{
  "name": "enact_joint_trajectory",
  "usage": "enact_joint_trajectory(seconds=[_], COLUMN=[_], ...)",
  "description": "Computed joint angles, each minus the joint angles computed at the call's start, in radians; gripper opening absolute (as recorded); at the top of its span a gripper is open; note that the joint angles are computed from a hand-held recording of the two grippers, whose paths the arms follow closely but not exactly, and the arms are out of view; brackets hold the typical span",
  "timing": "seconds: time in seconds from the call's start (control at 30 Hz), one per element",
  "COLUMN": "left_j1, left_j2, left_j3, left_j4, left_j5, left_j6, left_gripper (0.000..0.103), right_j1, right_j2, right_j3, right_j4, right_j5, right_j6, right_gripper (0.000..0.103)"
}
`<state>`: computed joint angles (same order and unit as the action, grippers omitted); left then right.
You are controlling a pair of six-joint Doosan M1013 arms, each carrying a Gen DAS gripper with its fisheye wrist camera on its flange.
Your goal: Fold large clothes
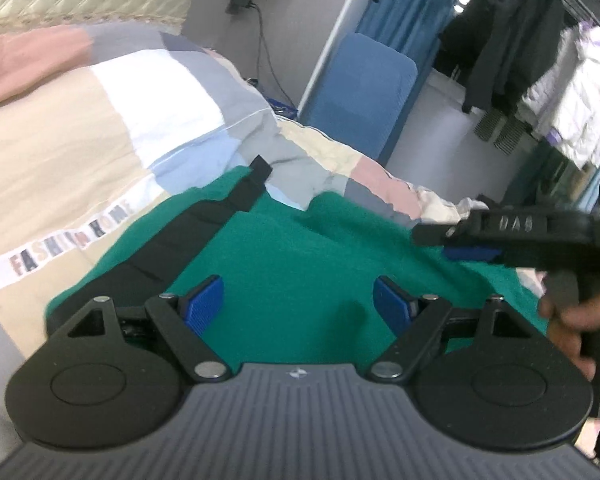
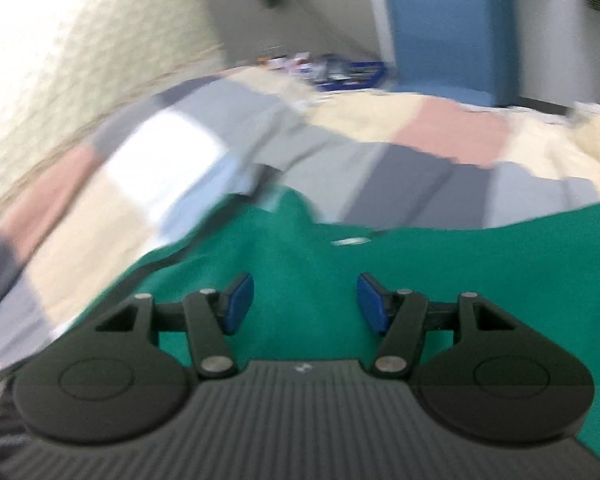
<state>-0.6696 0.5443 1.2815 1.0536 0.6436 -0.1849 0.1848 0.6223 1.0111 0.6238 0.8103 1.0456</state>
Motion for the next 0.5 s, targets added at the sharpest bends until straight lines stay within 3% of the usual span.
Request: enact_joint_trajectory(seconds=[0.13, 0.33, 0.5], left_j1=[0.000, -0.004, -0.013], left_j2=[-0.010, -0.005, 0.004], left_j3=[0.014, 0.013, 0.010], left_j4=[-0.009, 0.017, 0.049], left_j5=[0.007, 0.011, 0.027], left_j6=[0.003, -0.002, 0.010], left_gripper=[0.085, 0.085, 0.085], right_j1=[0.036, 0.076, 0.077], right_j2=[0.034, 0.114, 0.151], right_j3=[-0.061, -0.154, -0.203], right_j4=[-0.101, -0.247, -0.260], right_j5=[0.107, 0.122, 0.126], right_j6=[0.048, 0.151, 0.210], right_gripper=[0.059, 0.059, 0.058])
